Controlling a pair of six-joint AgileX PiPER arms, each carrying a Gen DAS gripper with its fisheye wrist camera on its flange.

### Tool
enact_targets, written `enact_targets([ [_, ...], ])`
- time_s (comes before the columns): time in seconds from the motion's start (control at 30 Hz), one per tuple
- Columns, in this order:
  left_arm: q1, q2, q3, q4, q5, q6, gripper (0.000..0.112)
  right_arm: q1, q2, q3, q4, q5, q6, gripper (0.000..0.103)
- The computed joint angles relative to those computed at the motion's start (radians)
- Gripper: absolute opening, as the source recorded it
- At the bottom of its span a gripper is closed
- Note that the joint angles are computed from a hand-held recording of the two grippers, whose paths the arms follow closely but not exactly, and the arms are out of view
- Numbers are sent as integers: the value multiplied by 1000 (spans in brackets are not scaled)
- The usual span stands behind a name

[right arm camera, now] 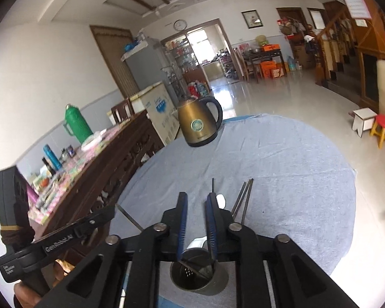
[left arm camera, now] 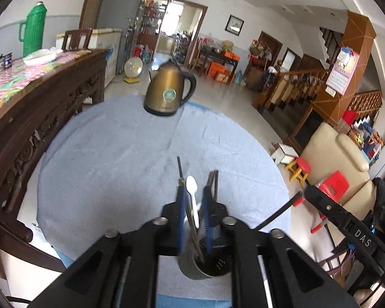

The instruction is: Organize utensils

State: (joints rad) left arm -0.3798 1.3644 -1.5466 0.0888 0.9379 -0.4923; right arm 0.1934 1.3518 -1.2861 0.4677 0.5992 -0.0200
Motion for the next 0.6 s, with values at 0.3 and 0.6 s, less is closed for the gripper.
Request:
enact_targets([
  [0.3,117,-54,47,28,-24,-25,28,-128,-31,66,92,-61,26,27],
  [0.6,246,-17,98,-47,-23,18,28,-278,15,97,191,-23,0,27],
])
